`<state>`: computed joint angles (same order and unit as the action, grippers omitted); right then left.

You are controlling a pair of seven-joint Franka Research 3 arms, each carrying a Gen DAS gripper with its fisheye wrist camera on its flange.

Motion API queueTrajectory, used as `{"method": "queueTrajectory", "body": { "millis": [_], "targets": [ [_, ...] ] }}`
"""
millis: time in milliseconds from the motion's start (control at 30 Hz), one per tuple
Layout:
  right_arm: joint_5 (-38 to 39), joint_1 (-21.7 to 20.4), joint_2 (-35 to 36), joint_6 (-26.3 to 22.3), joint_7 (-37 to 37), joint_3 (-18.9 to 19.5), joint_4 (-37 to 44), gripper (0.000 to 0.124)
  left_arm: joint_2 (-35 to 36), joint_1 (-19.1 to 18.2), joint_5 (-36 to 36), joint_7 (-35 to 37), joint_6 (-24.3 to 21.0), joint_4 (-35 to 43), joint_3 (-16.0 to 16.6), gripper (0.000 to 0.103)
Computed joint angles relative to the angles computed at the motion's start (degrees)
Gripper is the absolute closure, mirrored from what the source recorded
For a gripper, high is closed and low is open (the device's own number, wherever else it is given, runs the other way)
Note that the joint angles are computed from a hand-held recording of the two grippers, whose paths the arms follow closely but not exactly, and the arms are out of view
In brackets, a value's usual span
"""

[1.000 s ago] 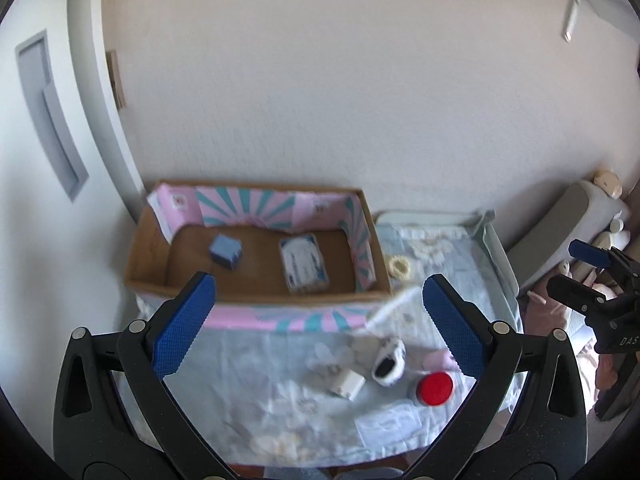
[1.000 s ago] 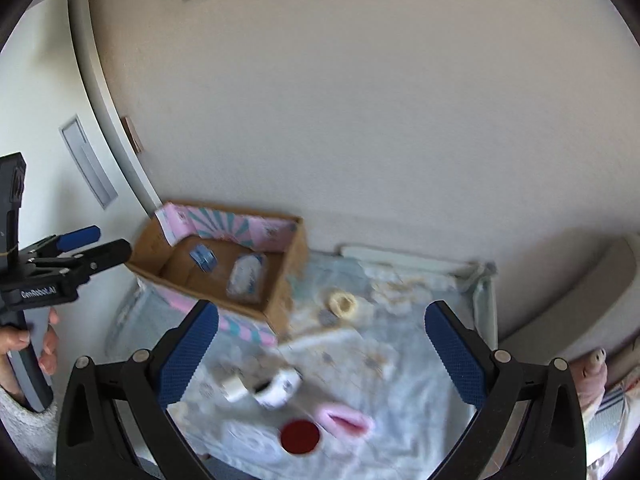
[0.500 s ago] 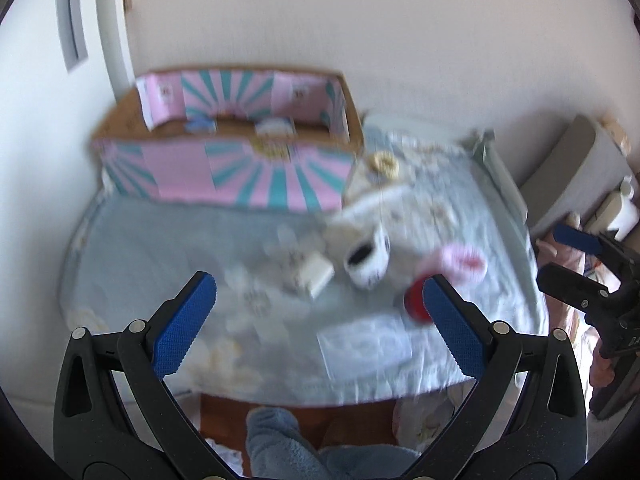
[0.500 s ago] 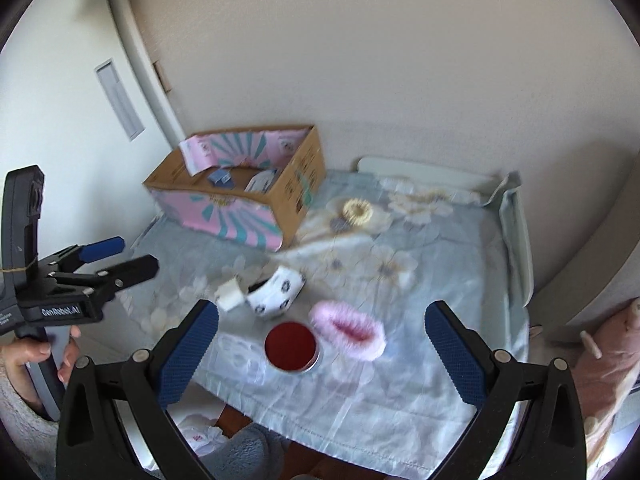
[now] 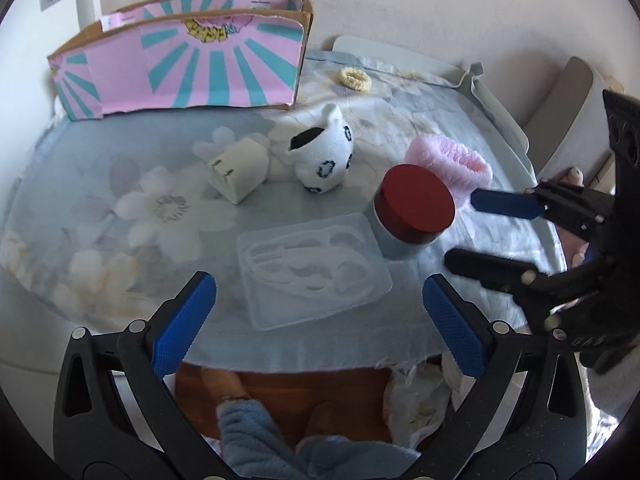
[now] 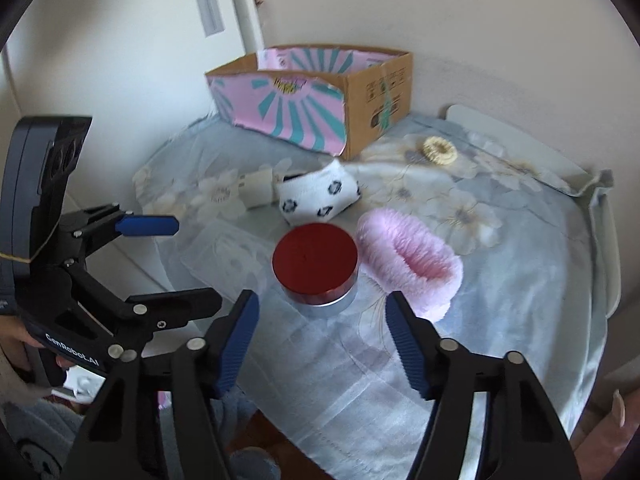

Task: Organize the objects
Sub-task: 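Grasp the clear plastic tray with left tool while right tool grasps the red-lidded jar, then carry tray and jar into the cardboard box and open both tools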

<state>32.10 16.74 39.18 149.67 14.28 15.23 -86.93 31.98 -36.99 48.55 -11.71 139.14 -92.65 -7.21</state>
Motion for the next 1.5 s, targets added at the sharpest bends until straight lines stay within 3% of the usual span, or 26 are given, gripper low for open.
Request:
{"method": "queueTrajectory", "body": {
  "millis": [100,200,333,533,600,700,767,800,833,900,1000,1100,1133,1500],
  "targets": [
    [-1.9,0.2,2.4,-1.7,-3.5,-0.2,2.9,0.071,1.8,0.3,-0.8,0.6,-0.4,1.9,0.2,0.0],
    [5.5,6.3,3.3,-4.4,-9.2,-7.9,5.7,0.073,2.9,0.2,-0.9,1.4,-0.6,3.1,0.6,0.0],
    [5.8,6.0,5.3,-5.2,-11.0,-7.0,8.5,0.073,3.0,0.5,-1.6,1.7,0.1,2.7,0.9,0.001],
    [6.2,8.5,7.2,-7.3,-13.1,-9.5,11.5,0.073,3.1,1.2,-2.8,4.0,0.6,2.4,0.7,0.006],
    [5.4,7.8,7.5,-6.0,-12.1,-8.1,11.3,0.073,3.2,1.3,-3.3,5.0,0.4,2.6,0.7,0.008],
    [-0.6,3.5,8.5,-4.3,-9.6,-1.7,11.5,0.073,3.1,1.7,-3.8,6.2,1.0,2.4,0.6,0.013],
    [-0.5,4.0,9.0,-5.3,-10.6,-2.4,12.5,0.073,3.0,2.2,-4.6,7.3,1.4,2.2,0.4,0.013],
    [0.4,6.3,7.8,-4.8,-6.2,-4.8,11.6,0.073,2.9,2.3,-4.9,7.5,1.6,2.1,0.4,0.013],
    [5.4,9.3,6.6,-1.1,2.3,-8.7,8.7,0.073,2.7,2.4,-5.1,7.7,2.0,1.8,0.4,0.013],
    [5.4,13.0,6.0,-1.6,7.3,-12.9,8.9,0.073,2.4,2.5,-5.3,7.7,2.5,1.2,0.5,0.013],
    [3.2,9.7,6.9,-2.3,7.5,-8.7,10.1,0.073,1.3,2.6,-5.1,6.3,3.8,-0.6,0.9,0.013],
    [4.8,11.7,7.7,-3.7,8.3,-11.5,11.6,0.073,-0.3,2.6,-3.8,3.9,4.7,-2.9,1.6,0.013],
    [3.0,10.5,8.0,-3.5,9.2,-9.8,11.8,0.073,-0.7,2.7,-3.6,3.5,4.6,-3.3,1.5,0.013],
    [3.9,10.6,8.3,-0.1,12.8,-8.9,11.0,0.074,-2.9,4.0,-1.8,1.5,3.7,-6.1,0.7,0.013]
  ]
}}
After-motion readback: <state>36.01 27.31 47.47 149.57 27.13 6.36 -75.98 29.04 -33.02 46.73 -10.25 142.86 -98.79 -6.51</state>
